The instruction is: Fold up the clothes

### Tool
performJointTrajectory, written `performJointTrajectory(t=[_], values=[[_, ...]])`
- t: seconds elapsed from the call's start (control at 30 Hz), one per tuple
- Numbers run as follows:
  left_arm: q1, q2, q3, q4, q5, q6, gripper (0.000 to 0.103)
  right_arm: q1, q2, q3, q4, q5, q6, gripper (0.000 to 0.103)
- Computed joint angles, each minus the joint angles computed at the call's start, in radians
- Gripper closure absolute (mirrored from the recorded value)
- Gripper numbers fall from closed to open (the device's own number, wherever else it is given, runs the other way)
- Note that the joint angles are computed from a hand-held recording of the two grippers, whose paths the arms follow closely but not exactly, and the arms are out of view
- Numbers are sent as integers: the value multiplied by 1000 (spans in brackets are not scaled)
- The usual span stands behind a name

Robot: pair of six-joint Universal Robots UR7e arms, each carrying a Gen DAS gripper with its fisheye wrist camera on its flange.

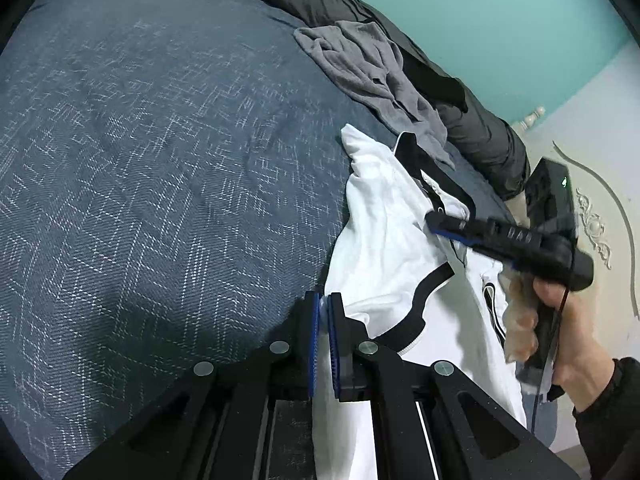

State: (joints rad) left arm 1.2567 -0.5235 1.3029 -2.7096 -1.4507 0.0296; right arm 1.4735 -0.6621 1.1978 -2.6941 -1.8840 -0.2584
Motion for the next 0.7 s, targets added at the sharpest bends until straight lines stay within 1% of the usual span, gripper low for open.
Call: performJointTrajectory(t=[0.07, 0.1, 0.13, 0.2, 0.33, 0.47, 0.57, 0.63, 0.7], values=[[-2, 0, -1, 0, 4, 2, 97, -1, -2, 13, 10, -15, 2, 81], [-2, 0, 0, 0, 5, 3, 97, -1, 2, 13, 16, -33, 4, 88], [-3, 0, 0, 1, 6, 4, 97, -1, 6, 12, 22, -49, 6, 92], [-3, 0, -1, 2, 7, 6, 97, -5, 4, 24, 9, -38, 3, 102], [-2, 0, -1, 5, 8, 4, 97, -12, -7, 55, -44, -19, 13, 103], [-4, -1, 1, 8, 13, 7, 97, -14, -13, 79, -85, -50, 23, 103], [-6, -2, 5, 9, 21, 6, 97, -13, -15, 88, -94, -64, 26, 103], [-7, -4, 6, 11, 25, 4, 97, -9, -14, 96, -107, -83, 13, 103], [-7, -4, 5, 15, 32, 2, 95, -3, -14, 104, -134, -94, -8, 102]])
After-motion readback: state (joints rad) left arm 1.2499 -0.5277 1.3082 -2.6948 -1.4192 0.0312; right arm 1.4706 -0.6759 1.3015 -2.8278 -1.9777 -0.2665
